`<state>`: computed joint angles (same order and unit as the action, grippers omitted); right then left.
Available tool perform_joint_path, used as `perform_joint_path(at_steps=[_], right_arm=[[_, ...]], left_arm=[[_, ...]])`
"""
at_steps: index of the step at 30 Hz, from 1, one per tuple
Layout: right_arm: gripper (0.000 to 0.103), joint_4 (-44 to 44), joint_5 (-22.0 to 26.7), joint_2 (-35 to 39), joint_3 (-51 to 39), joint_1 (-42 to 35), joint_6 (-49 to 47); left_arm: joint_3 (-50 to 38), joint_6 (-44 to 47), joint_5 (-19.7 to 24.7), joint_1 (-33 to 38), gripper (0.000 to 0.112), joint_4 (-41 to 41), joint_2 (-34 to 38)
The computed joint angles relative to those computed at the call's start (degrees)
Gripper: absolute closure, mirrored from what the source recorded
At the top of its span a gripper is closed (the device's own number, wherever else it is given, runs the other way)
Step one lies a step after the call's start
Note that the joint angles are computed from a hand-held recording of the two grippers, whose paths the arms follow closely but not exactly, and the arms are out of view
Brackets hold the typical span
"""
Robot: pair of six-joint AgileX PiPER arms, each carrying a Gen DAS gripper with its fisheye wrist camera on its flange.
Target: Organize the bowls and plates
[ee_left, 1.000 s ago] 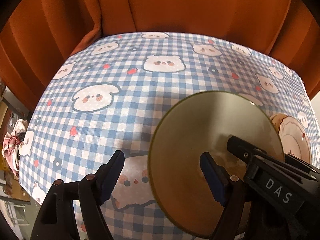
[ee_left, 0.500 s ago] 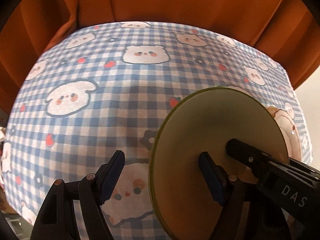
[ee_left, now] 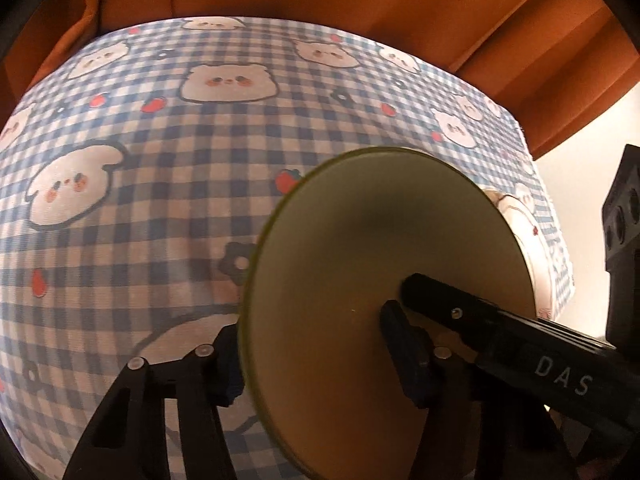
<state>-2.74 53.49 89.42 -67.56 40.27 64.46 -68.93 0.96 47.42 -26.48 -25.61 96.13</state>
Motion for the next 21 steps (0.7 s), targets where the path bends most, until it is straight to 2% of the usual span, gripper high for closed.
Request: perform_joint_path(at_steps=[9, 14, 21], right_arm=[[0.068, -1.1, 1.1, 0.2, -0.9, 1.0, 0.6], [0.068, -0.9, 1.1, 0.3, -1.3, 2.6, 2.4], [0.068, -4.7, 4.4, -0.1, -5.0, 6.5, 7.4]], left_arm=[[0.9, -3.1, 0.5, -0.4, 0.056, 1.5, -1.3], [1.6, -5.3, 2.9, -0.4, 0.056, 3.7, -3.6], [2.0, -5.7, 4.7, 0.3, 0.056, 4.8, -8.2]])
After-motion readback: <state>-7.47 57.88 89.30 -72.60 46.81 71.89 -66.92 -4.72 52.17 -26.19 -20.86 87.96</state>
